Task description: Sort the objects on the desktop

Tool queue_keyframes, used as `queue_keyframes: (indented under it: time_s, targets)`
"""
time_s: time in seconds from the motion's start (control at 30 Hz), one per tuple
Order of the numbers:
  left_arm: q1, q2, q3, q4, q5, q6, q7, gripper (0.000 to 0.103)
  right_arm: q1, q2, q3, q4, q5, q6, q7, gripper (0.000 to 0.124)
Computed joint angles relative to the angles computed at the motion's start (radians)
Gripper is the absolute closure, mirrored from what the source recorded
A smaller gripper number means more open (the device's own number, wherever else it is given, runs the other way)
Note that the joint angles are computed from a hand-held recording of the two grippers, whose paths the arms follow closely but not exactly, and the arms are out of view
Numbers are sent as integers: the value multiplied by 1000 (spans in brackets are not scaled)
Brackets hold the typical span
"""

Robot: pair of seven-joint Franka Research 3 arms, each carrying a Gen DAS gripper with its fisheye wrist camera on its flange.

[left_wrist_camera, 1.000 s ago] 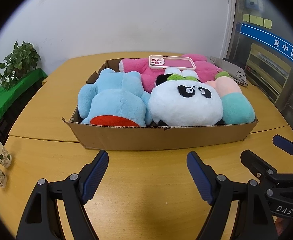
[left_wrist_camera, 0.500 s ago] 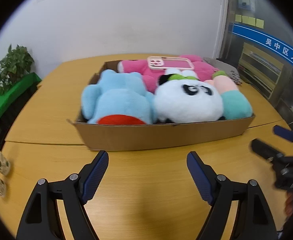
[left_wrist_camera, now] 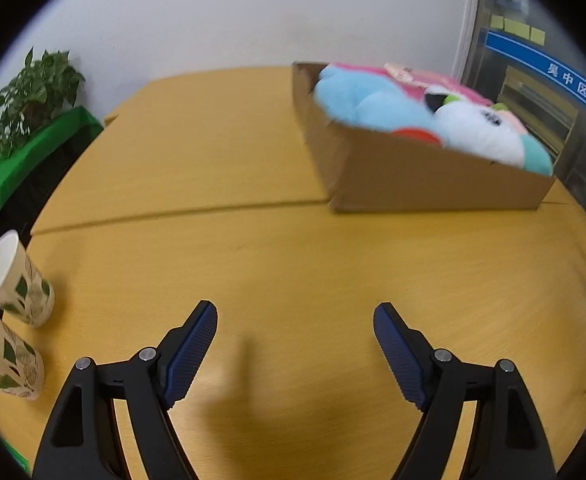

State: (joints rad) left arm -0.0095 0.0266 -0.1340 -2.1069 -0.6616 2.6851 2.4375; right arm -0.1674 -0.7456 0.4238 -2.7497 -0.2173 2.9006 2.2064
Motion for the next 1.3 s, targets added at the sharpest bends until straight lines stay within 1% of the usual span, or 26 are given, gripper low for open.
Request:
queue_keyframes:
  time_s: [0.03, 0.1, 0.13, 0.2, 0.23, 0.3, 0.33, 0.37, 0.43, 0.5, 0.53, 0.6, 0.63, 0.73, 0.83, 0.9, 1.0, 1.03, 1.07, 1.23, 1.3]
  targets:
    - [5, 12, 5, 2, 5, -5, 10, 22, 35, -14, -60, -31, 1, -9, -53, 21]
    - [16, 30, 5, 8, 10, -8, 34, 22, 79, -40, -174, -88, 18, -45, -160, 21]
    - [22, 35, 1, 12, -7, -16, 64, 22, 74, -54, -200, -108, 25, -62, -193, 21]
    - [33, 49, -7, 35, -32, -57, 105, 22, 109, -68, -307, -156, 62, -51, -300, 21]
    - [35, 57, -10, 45, -28, -71, 114, 22, 153, -69, -382, -175, 107, -39, -380, 21]
    - [38, 73, -16, 60, 2, -84, 129, 22, 191, -50, -453, -181, 121, -50, -472, 21]
    - [39, 76, -22, 58, 7, -76, 153, 22, 206, -41, -485, -182, 134, -57, -521, 21]
    - [41, 76, -28, 53, 4, -62, 183, 22, 210, -30, -497, -181, 139, -69, -561, 21]
    - [47, 80, -32, 59, -2, -70, 206, 21, 224, -8, -523, -175, 155, -84, -636, 21]
    - [53, 81, -35, 57, -17, -66, 226, 17, 237, 14, -546, -168, 171, -99, -711, 21]
    - [55, 82, -34, 56, -18, -67, 226, 13, 244, 16, -560, -166, 187, -94, -742, 21]
    - [57, 91, -30, 72, 7, -79, 206, 9, 274, 15, -609, -164, 224, -81, -822, 21]
    - [58, 96, -29, 78, 22, -80, 195, 1, 279, 16, -616, -162, 227, -86, -863, 21]
    - [65, 109, -32, 93, 44, -81, 172, 0, 328, -22, -706, -163, 259, -133, -1037, 21]
    - [72, 111, -40, 98, 43, -85, 178, 0, 338, -29, -753, -151, 291, -159, -1149, 21]
    - [74, 115, -43, 104, 47, -88, 177, 0, 310, 2, -724, -149, 312, -123, -1141, 21]
    - [73, 125, -47, 118, 56, -89, 169, 0, 290, 68, -706, -120, 353, -84, -1155, 21]
    - [75, 126, -48, 120, 57, -89, 168, 0, 289, 78, -707, -112, 366, -83, -1171, 21]
    - [77, 128, -50, 121, 57, -89, 169, 0, 280, 62, -706, -120, 375, -94, -1189, 21]
    - [85, 139, -55, 135, 55, -97, 178, 0, 282, 86, -721, -95, 441, -112, -1292, 21]
    - [83, 154, -55, 151, 69, -92, 158, 0, 281, 93, -724, -87, 467, -120, -1332, 21]
